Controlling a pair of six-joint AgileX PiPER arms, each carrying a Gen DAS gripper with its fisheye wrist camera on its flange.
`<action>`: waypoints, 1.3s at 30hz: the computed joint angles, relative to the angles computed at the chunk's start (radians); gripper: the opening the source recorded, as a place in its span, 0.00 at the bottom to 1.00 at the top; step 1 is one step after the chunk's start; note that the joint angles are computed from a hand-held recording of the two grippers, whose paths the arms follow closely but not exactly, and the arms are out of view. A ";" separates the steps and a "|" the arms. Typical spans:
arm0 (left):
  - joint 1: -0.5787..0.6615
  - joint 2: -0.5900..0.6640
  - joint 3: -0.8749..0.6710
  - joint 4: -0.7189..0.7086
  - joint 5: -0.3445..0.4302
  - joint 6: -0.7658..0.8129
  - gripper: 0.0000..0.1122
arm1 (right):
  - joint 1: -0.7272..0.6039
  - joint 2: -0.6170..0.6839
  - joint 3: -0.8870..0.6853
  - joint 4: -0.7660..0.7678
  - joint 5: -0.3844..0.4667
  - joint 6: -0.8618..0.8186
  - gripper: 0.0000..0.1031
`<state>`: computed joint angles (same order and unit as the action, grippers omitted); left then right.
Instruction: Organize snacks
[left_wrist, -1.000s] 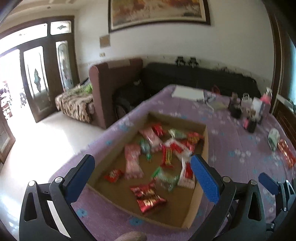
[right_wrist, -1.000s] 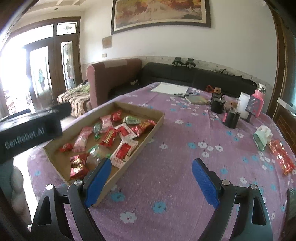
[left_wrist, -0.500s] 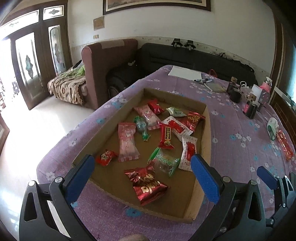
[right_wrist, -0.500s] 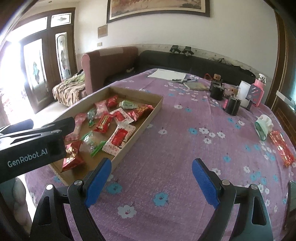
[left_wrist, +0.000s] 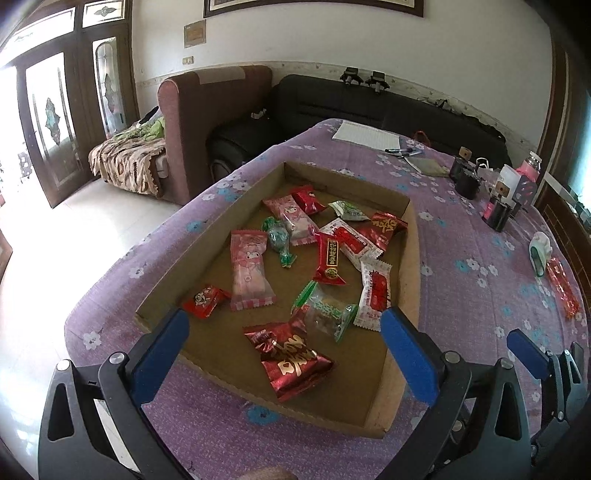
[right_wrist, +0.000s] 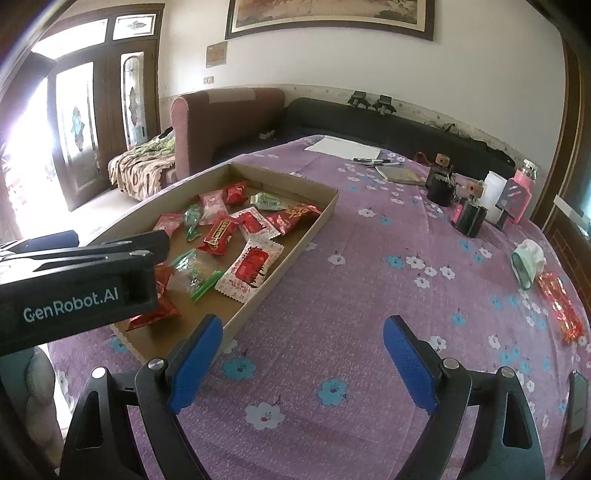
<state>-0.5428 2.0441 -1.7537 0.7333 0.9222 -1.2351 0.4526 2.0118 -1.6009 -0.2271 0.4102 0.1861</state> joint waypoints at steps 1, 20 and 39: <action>0.000 0.000 0.000 -0.003 -0.001 0.002 0.92 | 0.000 0.001 -0.002 -0.003 0.003 0.003 0.87; 0.020 0.014 -0.023 -0.079 -0.011 0.056 0.92 | -0.011 0.022 -0.027 0.051 0.022 -0.046 0.87; 0.033 0.008 -0.012 -0.118 -0.025 0.079 0.92 | -0.005 0.025 -0.030 0.066 0.024 -0.070 0.87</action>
<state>-0.5098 2.0518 -1.7661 0.6155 0.8972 -1.1557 0.4472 2.0371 -1.6312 -0.1612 0.4343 0.1166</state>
